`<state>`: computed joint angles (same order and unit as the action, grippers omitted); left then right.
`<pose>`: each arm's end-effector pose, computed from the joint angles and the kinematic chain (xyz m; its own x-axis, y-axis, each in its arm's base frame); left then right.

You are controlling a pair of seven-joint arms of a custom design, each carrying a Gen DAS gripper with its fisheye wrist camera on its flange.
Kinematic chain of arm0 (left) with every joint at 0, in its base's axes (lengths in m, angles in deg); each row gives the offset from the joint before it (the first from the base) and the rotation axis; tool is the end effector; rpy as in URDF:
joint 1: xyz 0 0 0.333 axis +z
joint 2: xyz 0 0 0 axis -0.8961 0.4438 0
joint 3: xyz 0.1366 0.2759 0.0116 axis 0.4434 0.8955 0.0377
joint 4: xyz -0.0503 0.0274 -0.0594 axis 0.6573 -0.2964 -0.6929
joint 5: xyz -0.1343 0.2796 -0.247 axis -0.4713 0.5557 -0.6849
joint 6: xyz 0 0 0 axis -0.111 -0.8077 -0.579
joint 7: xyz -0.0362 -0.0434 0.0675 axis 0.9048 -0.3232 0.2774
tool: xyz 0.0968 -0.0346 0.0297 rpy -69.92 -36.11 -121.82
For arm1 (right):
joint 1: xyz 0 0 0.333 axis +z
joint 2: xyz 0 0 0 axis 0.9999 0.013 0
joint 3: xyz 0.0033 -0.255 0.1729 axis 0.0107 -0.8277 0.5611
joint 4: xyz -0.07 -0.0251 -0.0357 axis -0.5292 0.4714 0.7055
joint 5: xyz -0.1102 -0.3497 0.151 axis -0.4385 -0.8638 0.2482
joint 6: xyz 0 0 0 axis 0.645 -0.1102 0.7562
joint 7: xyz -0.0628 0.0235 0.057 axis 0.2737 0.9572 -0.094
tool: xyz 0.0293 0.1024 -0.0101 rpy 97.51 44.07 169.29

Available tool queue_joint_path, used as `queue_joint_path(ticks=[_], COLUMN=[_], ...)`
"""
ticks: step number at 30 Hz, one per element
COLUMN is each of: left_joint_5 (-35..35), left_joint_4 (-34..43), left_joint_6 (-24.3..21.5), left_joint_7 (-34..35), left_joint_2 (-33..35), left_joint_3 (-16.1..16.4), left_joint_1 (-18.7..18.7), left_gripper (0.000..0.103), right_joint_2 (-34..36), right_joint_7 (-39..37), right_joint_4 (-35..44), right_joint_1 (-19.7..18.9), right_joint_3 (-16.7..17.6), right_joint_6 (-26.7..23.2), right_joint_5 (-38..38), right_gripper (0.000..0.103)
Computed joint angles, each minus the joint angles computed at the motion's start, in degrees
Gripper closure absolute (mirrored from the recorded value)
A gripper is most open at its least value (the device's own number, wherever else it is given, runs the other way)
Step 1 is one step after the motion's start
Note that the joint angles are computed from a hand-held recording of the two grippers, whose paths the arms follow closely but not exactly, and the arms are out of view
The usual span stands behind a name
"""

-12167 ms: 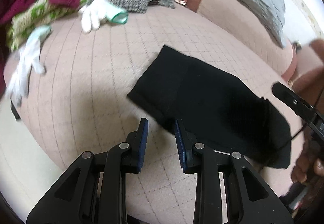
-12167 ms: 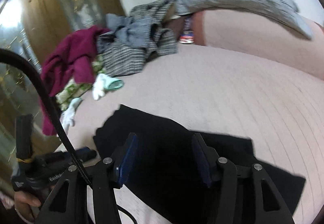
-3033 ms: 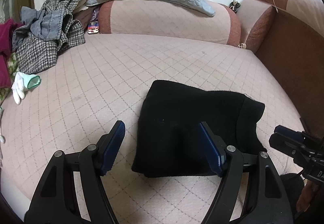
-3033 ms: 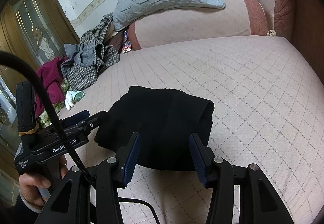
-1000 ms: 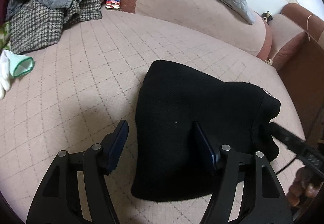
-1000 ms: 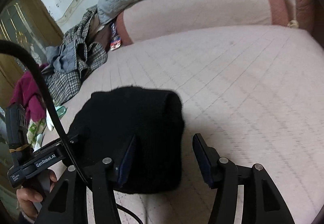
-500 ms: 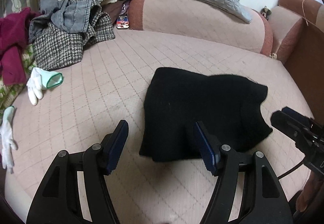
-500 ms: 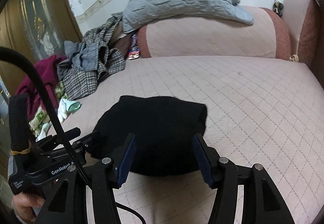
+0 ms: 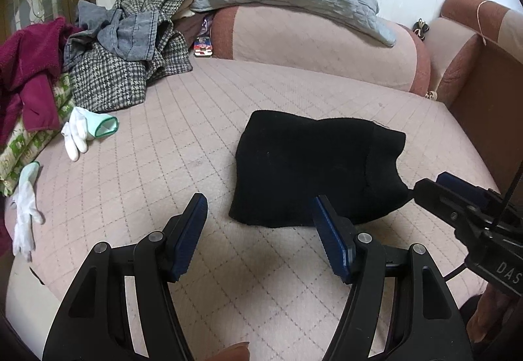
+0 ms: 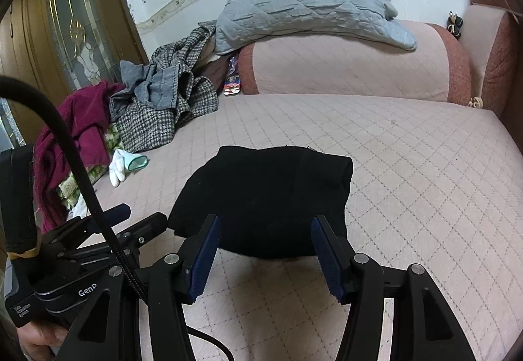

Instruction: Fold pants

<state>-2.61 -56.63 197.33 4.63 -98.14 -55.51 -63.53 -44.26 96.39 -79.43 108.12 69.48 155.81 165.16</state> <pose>0.5092 -0.1446 0.4745 0.2257 -0.9738 0.0281 -0.6328 -0.1684 -0.7558 0.5726 0.2448 0.4177 0.5692 -0.7971 -0.2017 -0.5479 -0.1847 -0.8159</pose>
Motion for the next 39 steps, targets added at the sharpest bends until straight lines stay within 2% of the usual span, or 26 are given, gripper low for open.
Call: queue_joint_path(ticks=[15,39], left_joint_5=[-0.13,-0.99], left_joint_4=[-2.52,-2.64], left_joint_6=[0.71,0.53], left_joint_7=[-0.29,0.39], left_joint_2=[-2.95,-2.85], left_joint_3=[-0.75,-1.16], left_joint_1=[0.54,0.75], left_gripper=[0.036,0.036], right_joint_2=[-2.46,-2.29], right_joint_7=[-2.05,0.02], right_joint_4=[-2.55,-3.13], right_joint_1=[0.90,1.34], right_joint_3=[-0.61,-0.79], right_joint_6=[-0.69,-0.73], right_joint_5=[2.70,0.97], right_gripper=[0.048,0.048])
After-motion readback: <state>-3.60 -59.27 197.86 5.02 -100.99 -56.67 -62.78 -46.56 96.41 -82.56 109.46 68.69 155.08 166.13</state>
